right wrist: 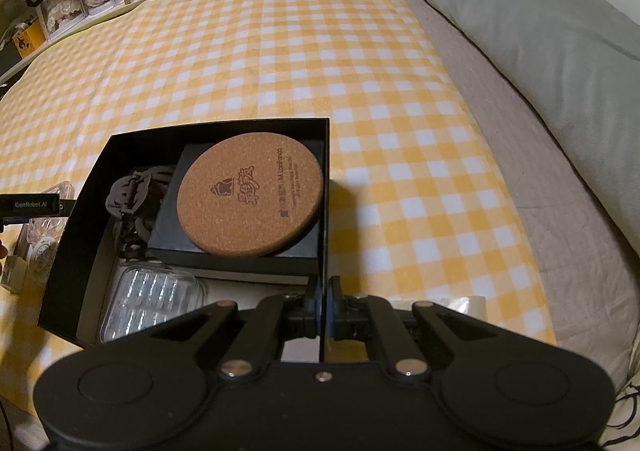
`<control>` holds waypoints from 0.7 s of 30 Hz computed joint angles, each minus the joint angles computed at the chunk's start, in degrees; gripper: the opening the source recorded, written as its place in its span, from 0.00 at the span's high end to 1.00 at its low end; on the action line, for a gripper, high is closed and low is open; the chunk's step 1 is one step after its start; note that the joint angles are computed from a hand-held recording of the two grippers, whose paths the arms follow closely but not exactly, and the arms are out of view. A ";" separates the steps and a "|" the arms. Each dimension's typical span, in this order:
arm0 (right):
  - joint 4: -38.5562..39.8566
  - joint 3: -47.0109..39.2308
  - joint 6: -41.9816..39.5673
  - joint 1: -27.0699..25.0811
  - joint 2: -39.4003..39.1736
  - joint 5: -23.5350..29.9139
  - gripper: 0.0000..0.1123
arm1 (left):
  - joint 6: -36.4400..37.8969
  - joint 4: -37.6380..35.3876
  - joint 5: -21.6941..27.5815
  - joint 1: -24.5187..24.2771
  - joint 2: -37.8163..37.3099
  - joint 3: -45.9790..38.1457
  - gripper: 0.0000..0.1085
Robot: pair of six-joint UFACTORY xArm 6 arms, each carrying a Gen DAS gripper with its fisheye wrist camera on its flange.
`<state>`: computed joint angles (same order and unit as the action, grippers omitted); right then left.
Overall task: Organize rigid objects
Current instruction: 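Lift the small clear case with the left gripper over the tray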
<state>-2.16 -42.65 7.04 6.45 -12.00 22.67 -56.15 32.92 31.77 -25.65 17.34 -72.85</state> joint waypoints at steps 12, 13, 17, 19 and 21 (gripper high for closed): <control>-0.04 0.09 0.10 0.02 -0.09 0.01 0.97 | -0.22 -3.17 -9.92 2.22 -9.09 6.39 0.26; 0.05 0.03 0.07 0.02 -0.02 0.00 0.97 | 1.06 -4.83 -11.27 1.88 -10.05 7.09 0.26; 0.03 0.14 0.11 0.05 -0.17 0.00 0.97 | 9.93 -14.02 -15.51 -1.09 -12.35 8.59 0.26; 0.08 0.15 0.08 0.03 -0.12 -0.15 0.97 | 15.84 -20.37 -16.94 -3.27 -12.03 8.30 0.26; 0.19 0.42 0.09 0.08 -0.39 -0.40 0.97 | 21.56 -26.66 -17.86 -5.83 -12.01 8.33 0.26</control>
<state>-1.97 -42.23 7.14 6.54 -12.39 22.27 -34.59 6.26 13.91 -31.47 5.33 -64.52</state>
